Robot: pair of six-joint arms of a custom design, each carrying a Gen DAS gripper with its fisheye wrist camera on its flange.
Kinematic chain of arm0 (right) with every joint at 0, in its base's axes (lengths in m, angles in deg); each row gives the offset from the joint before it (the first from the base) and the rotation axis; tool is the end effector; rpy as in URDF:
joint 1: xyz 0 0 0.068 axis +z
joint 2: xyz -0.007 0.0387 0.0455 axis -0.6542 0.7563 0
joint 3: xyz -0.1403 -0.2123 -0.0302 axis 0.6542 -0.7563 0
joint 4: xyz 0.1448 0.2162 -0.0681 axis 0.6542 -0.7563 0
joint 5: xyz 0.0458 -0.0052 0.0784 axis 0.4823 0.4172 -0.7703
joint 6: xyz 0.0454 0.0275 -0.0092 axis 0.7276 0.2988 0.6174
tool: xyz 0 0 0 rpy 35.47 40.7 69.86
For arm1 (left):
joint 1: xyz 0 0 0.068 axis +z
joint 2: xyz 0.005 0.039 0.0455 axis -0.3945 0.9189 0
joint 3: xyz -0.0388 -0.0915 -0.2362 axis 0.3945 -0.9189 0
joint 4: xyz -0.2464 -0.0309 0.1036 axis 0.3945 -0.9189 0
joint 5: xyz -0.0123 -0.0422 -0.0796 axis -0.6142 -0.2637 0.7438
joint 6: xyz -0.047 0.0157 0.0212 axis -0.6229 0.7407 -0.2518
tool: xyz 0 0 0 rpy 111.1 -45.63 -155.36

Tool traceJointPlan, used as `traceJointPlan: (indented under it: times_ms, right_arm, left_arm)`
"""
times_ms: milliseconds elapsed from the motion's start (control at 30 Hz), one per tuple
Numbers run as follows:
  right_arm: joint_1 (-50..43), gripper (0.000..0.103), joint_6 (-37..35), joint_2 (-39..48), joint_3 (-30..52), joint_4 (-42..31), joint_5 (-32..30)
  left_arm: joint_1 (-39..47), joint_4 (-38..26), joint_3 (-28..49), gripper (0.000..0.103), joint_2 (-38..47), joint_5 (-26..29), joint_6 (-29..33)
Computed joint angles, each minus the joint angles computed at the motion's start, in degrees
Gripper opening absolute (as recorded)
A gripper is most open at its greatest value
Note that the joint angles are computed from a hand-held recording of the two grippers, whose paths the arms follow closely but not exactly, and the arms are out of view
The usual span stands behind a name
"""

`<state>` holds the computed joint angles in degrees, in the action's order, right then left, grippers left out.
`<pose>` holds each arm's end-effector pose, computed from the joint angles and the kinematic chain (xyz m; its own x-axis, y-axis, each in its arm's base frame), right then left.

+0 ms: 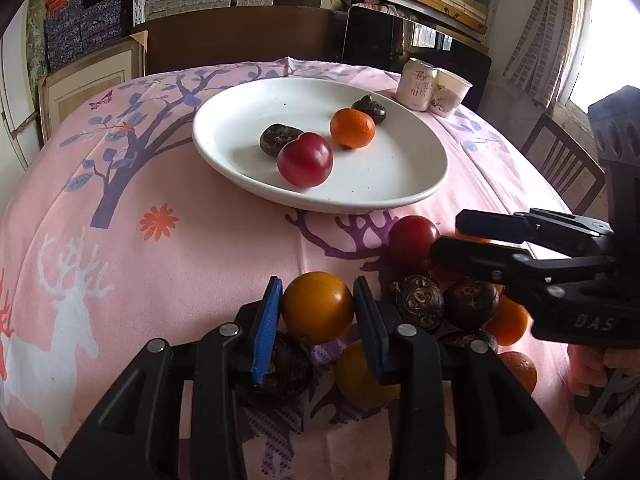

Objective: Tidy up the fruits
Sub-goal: 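Grasp a small orange with the left tool while the right tool grasps a red plum, then place the small orange and red plum on the plate, opening both tools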

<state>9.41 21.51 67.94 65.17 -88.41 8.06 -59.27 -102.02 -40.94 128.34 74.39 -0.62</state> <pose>0.1472 0.1557 0.1653 -0.7476 0.1010 -0.6565 -0.0560 0.9753 0.2138 0.1628 -0.1234 0.1759 -0.6489 0.4028 -0.6455 0.6087 0.7839 -0.1227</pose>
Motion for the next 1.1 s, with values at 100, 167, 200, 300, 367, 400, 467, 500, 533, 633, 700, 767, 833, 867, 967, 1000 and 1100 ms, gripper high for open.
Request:
traceJointPlan:
  times_ms: [100, 167, 200, 300, 367, 400, 467, 500, 533, 633, 700, 767, 833, 867, 967, 1000, 1100]
  right_arm:
    - [-1.05, 0.052, -0.91, 4.43, 1.89, 1.15, -1.65]
    - [-1.17, 0.052, -1.17, 7.04, 2.61, 1.89, -1.76]
    - [-0.93, 0.052, -1.14, 8.17, 2.9, 2.05, -1.07]
    - [-0.09, 0.047, -1.49, 8.73, 2.77, 2.24, 1.12]
    - [0.17, 0.038, -1.71, 7.54, 1.93, 2.95, 0.9]
    - [0.58, 0.038, -1.67, 7.31, 1.87, 2.73, 1.6]
    - [1.44, 0.038, -1.63, 6.3, 1.22, 2.65, 2.55]
    - [1.42, 0.038, -1.57, 5.21, 0.67, 2.55, 2.62]
    - [2.06, 0.038, -0.94, 3.55, -0.04, 2.22, 3.34]
    - [5.21, 0.038, 1.52, -5.22, -2.32, -0.96, 6.97]
    - [8.42, 0.038, 4.03, -12.29, -3.2, -5.32, 11.13]
    - [11.87, 0.038, 7.36, -19.13, -3.86, -10.52, 15.77]
    - [13.28, 0.038, 9.5, -24.01, -3.9, -14.7, 18.95]
    - [13.47, 0.038, 9.78, -25.73, -3.61, -16.33, 20.12]
    - [8.73, 0.038, 5.51, -27.62, -1.88, -16.62, 17.98]
    - [6.25, 0.038, 3.13, -27.3, -1.26, -15.58, 16.17]
    - [-1.07, 0.038, -3.41, -23.61, 0.55, -10.94, 9.96]
  left_arm:
    - [0.0, 0.14, 0.02, 0.036, 0.14, 0.1, -0.13]
    - [-0.2, 0.27, 0.01, 0.036, 0.18, -0.24, -0.13]
    - [-0.36, 0.41, -0.01, 0.036, 0.23, -0.48, -0.09]
    - [-0.82, 1.1, -0.04, 0.036, 0.59, -1.15, -0.28]
    - [-1.62, 1.69, -0.25, 0.036, 0.57, -2.14, -0.46]
    - [-2.2, 1.97, -0.42, 0.036, 0.44, -2.94, -0.36]
    - [-2.92, 2.52, -0.74, 0.036, 0.19, -3.91, -0.2]
    - [-2.92, 2.7, -0.86, 0.036, 0.07, -3.7, -0.25]
    - [-2.83, 2.84, -0.98, 0.036, -0.2, -3.54, -0.34]
    - [-2.26, 2.94, -2.06, 0.036, -4.1, -3.3, -0.78]
    - [-1.14, 2.03, -2.33, 0.036, -7.37, -2.37, -1.2]
    - [-0.05, 1.09, -1.76, 0.036, -9.59, -1.45, -1.77]
    - [1.07, 0.84, -0.23, 0.036, -9.65, -0.31, -2.79]
    - [1.66, 0.73, 1.1, 0.036, -8.84, 0.42, -3.3]
    - [2.21, 1.18, 6.25, 0.036, -4.5, -0.21, -4.19]
    - [2.54, 1.66, 8.22, 0.036, -2.37, -0.4, -4.27]
    - [3.16, 4.03, 13.25, 0.036, 4.95, -2.07, -5.44]
